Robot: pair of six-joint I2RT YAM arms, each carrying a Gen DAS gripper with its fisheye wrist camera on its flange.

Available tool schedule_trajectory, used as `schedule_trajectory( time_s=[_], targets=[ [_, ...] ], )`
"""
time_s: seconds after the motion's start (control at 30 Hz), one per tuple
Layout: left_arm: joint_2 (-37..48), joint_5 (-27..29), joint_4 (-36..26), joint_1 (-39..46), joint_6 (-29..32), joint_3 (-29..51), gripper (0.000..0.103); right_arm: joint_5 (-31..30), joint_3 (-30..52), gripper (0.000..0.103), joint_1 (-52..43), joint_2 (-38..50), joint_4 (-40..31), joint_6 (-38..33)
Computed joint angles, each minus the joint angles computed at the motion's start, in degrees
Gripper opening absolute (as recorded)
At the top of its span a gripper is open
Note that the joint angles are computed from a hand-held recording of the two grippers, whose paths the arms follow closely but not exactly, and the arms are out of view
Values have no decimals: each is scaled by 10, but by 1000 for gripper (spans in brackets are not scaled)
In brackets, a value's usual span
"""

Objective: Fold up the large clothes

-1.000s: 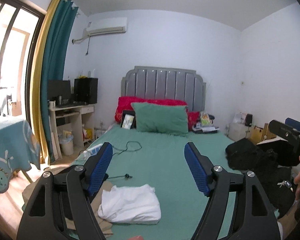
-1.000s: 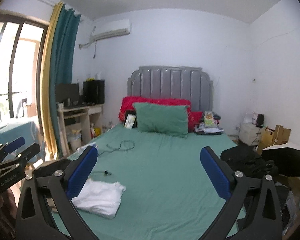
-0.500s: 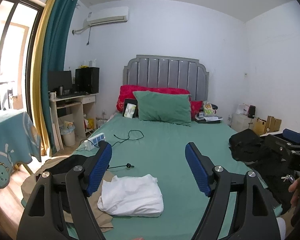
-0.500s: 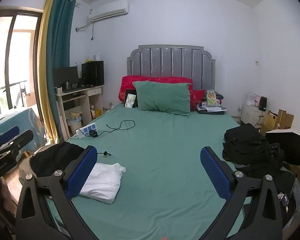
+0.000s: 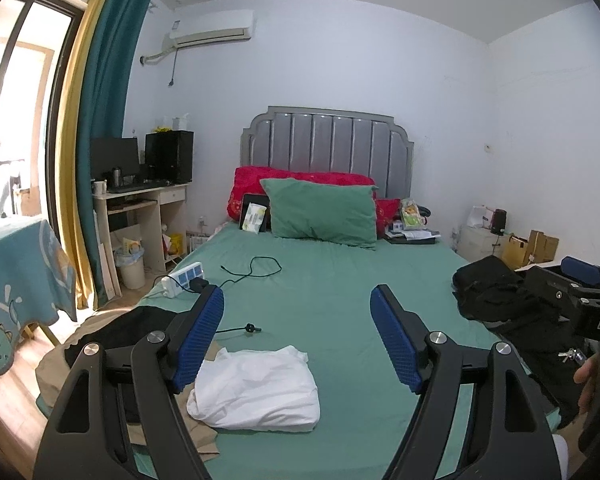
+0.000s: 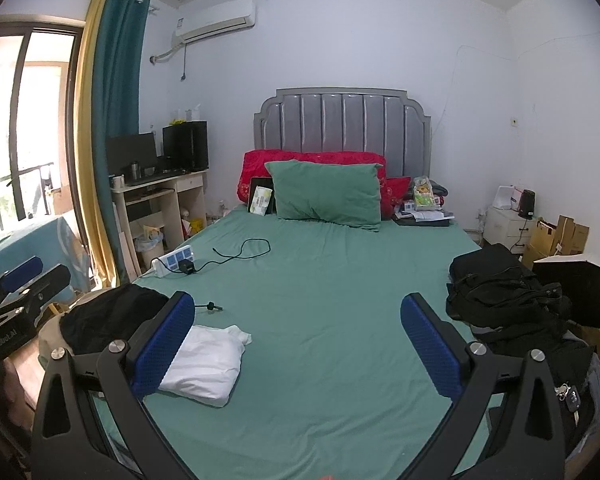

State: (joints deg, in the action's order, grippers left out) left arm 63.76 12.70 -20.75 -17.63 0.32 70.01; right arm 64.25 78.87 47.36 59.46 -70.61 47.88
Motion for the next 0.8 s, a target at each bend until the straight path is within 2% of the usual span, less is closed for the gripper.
schedule_trajectory(
  time_s=[0.8],
  targets=[
    [7, -1, -4, -2, 2, 7, 79, -7, 1, 102, -14, -6, 19, -29]
  ],
)
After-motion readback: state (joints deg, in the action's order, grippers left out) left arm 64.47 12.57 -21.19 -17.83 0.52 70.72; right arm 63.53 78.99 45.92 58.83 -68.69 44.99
